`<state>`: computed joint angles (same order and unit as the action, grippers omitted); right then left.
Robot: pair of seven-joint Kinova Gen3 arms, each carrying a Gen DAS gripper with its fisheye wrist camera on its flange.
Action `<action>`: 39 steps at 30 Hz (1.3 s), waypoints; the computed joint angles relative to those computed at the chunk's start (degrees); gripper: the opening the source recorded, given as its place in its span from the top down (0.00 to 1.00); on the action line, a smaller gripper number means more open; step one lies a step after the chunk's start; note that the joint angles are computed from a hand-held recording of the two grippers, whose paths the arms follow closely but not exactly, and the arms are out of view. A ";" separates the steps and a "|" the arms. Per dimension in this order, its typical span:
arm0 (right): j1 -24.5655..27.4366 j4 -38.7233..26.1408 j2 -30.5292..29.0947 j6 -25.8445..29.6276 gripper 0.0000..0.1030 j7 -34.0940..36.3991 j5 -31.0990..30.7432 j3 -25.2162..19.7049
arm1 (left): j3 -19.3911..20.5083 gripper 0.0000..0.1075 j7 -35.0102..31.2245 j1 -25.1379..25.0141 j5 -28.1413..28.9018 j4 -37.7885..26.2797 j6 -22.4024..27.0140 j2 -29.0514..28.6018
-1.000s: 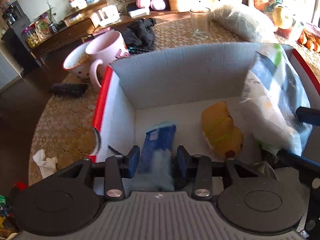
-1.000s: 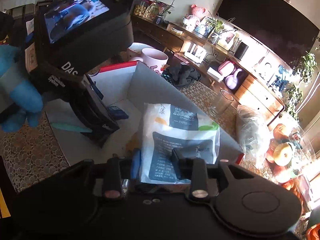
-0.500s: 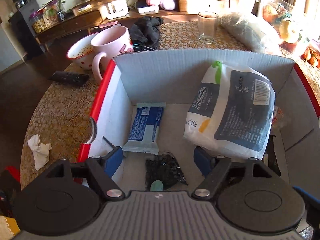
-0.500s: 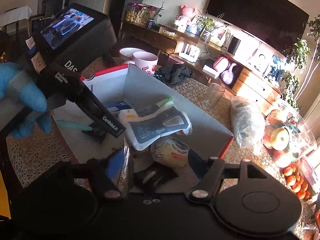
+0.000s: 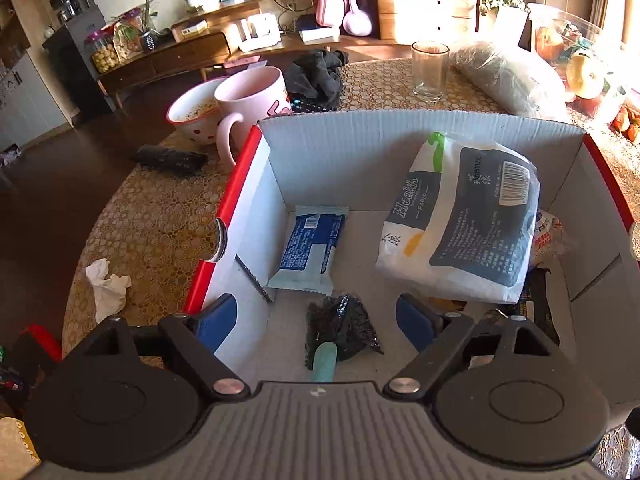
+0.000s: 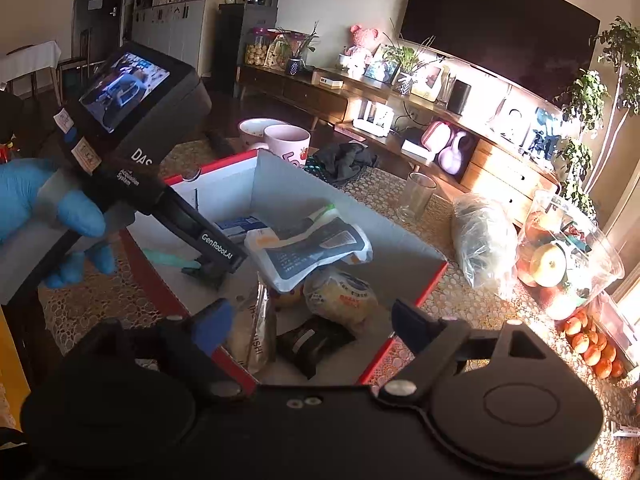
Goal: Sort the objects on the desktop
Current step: 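Lower both held packets into the shoebox and open both tools, then withdraw both tools from the box toward the sausage packet and white cable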
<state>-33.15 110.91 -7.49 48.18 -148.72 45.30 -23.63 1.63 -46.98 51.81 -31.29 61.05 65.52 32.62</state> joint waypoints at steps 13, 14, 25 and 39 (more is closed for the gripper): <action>3.01 3.01 -8.38 4.07 0.11 -4.64 -2.94 -4.89 | 1.18 0.19 8.33 3.92 -4.68 6.10 -3.44 -5.72; 3.62 3.34 -9.29 4.05 0.09 -4.66 -3.55 -5.31 | 1.47 0.19 8.70 4.11 -4.92 6.38 -3.52 -6.02; 11.11 7.42 -20.34 4.05 0.00 -5.74 -10.62 -10.84 | 4.09 0.08 14.20 7.05 -9.08 12.19 -6.92 -9.76; 21.17 13.02 -36.29 8.49 0.00 -2.02 -22.64 -11.91 | 7.81 0.05 18.88 11.02 -12.34 15.83 -14.11 -11.76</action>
